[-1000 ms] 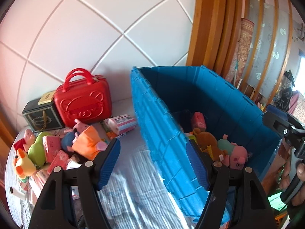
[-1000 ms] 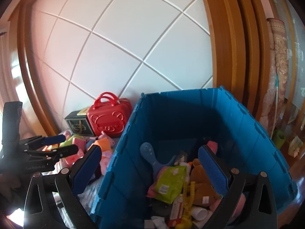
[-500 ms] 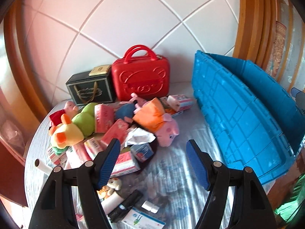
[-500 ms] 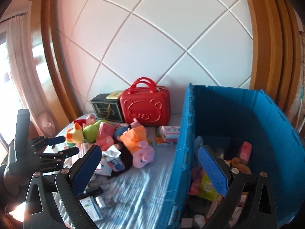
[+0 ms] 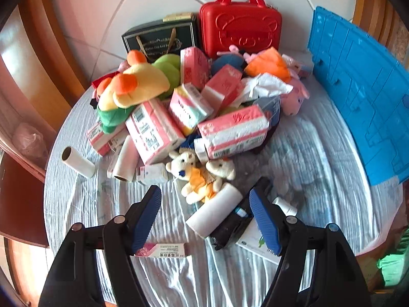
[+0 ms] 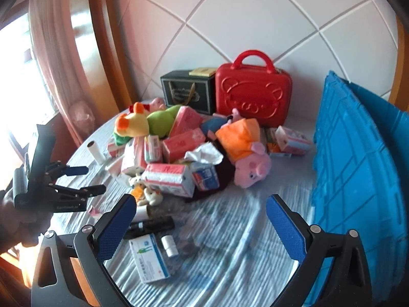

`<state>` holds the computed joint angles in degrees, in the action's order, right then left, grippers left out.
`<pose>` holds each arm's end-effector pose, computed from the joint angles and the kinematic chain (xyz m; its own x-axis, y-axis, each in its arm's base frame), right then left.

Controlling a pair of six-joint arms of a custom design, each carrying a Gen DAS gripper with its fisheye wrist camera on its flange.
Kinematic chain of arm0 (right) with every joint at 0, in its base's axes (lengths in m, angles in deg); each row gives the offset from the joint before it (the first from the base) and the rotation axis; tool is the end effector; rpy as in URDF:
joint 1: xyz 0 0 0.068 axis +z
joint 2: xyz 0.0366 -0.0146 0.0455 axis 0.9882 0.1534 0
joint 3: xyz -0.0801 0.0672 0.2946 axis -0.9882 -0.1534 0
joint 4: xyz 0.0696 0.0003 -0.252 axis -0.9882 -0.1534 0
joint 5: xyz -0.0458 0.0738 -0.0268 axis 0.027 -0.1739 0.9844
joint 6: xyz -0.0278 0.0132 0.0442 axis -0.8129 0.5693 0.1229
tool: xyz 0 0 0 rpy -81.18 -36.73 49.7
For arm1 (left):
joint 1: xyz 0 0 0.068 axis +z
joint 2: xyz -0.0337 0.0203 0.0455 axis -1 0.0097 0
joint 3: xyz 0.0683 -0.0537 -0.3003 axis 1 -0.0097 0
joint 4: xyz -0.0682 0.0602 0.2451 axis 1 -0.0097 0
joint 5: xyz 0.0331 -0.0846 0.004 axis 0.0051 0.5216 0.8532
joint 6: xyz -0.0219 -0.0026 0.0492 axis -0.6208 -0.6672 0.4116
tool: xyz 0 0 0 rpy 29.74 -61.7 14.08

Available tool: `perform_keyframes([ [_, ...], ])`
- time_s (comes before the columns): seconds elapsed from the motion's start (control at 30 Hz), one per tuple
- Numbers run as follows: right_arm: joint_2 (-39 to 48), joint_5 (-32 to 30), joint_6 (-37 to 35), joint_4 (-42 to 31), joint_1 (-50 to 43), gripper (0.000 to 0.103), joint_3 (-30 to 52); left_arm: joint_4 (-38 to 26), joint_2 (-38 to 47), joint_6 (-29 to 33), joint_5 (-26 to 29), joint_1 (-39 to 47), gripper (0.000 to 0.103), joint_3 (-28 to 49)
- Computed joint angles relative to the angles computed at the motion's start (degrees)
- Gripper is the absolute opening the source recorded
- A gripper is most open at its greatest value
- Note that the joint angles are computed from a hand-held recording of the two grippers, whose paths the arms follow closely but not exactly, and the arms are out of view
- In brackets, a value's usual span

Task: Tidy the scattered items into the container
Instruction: 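Withdraw both grippers from the box back over the table, then grasp the small white bottle with the right gripper while the left grasps the paper roll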

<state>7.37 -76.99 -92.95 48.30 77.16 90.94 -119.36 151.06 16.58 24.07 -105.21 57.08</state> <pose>0.2868 -0.0017 0.3091 -0.5990 -0.4210 -0.6812 -0.6373 0.7657 0.0872 0.2022 -0.0483 0.2274 -0.8773 -0.0802 -0.4732 -0.1262 0.9898 0.0662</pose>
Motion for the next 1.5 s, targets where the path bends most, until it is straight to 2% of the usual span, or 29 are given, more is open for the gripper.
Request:
perform_keyframes([
  [0.23,1.91,10.38,5.28,9.20,9.45,0.103,-11.85,13.03,7.80,8.67,6.98,6.03,0.071,-9.05],
  [0.4,3.38,14.20,9.28,14.24,13.73,0.103,-16.88,22.59,16.83,14.12,11.21,9.37,0.071,-10.79],
  [0.57,6.99,17.48,11.73,19.97,17.54,0.103,-20.82,28.10,24.96,18.37,13.06,10.22,0.071,-10.56],
  [0.8,15.58,21.14,14.72,27.44,20.89,0.103,-22.62,32.09,32.04,18.07,14.36,10.61,0.070,-8.88],
  [0.9,19.14,22.06,15.80,30.10,22.09,0.103,-22.47,33.34,33.70,16.96,15.14,10.91,0.058,-8.81],
  [1.0,22.41,22.92,15.81,31.69,23.15,0.102,-21.76,34.47,32.69,16.63,16.29,10.59,0.054,-10.07],
  [1.03,23.58,23.68,15.66,32.20,23.59,0.099,-21.56,34.76,32.19,16.77,16.35,10.43,0.053,-10.58],
  [1.13,26.31,26.00,16.14,33.16,24.30,0.077,-20.83,35.17,30.47,17.22,17.00,10.63,0.052,-11.93],
  [1.2,26.84,25.74,16.91,33.36,24.13,0.073,-20.39,35.18,29.60,17.52,17.77,11.15,0.052,-12.50],
  [1.27,28.07,26.22,16.73,32.41,24.66,0.059,-19.28,35.23,29.25,17.63,18.05,11.49,0.052,-12.85],
  [1.43,29.32,27.18,16.20,32.62,26.07,0.046,-19.08,35.53,28.88,17.75,18.38,12.11,0.052,-13.67],
  [1.5,29.13,27.30,16.45,32.50,26.25,0.037,-19.08,35.02,28.29,17.77,18.95,12.37,0.052,-13.90],
])
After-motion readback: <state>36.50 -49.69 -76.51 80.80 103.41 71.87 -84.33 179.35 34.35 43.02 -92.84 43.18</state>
